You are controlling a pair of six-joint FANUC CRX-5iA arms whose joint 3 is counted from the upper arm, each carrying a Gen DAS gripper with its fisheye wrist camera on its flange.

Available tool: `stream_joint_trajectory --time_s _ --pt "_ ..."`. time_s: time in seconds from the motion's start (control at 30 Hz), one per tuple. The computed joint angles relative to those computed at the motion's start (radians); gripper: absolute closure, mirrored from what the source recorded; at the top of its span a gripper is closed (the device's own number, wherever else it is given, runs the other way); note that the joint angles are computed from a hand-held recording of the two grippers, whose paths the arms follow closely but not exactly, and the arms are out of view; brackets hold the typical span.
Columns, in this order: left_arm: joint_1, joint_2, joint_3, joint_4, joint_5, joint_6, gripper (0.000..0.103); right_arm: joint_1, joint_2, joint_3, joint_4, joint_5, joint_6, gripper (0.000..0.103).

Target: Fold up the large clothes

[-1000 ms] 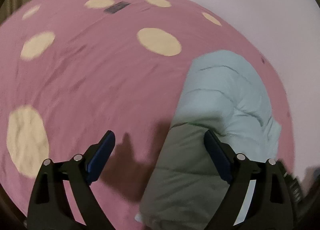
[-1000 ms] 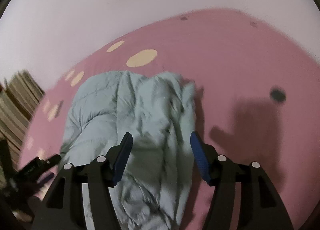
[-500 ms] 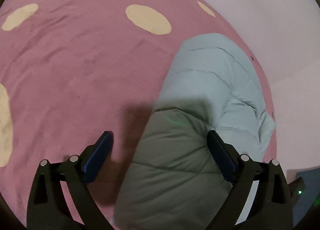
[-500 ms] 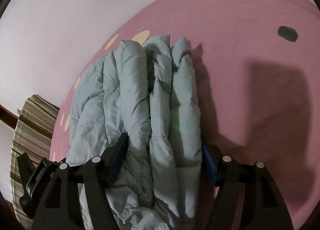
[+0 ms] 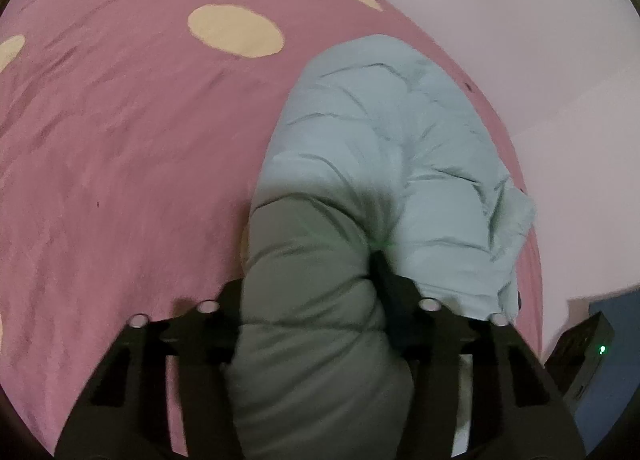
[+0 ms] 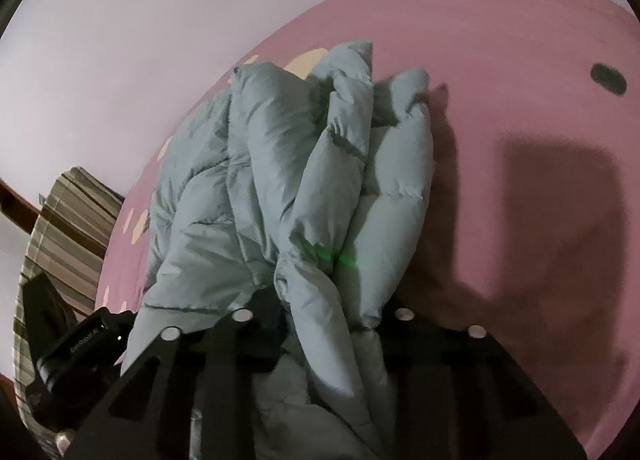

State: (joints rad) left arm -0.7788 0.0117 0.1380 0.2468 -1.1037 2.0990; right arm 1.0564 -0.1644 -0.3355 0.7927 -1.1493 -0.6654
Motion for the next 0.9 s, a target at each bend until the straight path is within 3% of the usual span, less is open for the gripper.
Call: stream_joint_trajectory --time_s 0.13,0.27,0.47,0.7,0.9 --pt "0.009 -0.021 -0.006 0.016 0.008 -0.024 0.068 0.014 0.017 0.014 0.047 -0.022 -0.014 0.080" --pt "0.031 -0.055 -0.002 0.022 0.009 -0.038 0.070 0.009 0.029 0.037 0.106 -0.014 0.000 0.081" --pt "0.097 -0.075 0.034 0.011 0.020 -0.066 0.070 -0.081 0.104 0.140 0.166 0.094 0.107 0.081" --pt "0.178 -0.058 0.054 -0.017 0.010 -0.101 0.070 -0.179 0.208 0.218 0.127 0.267 0.160 0.082" --pt "0.229 -0.059 -0.026 0.002 0.007 -0.138 0.070 -0.192 0.230 0.206 0.032 0.313 0.185 0.082"
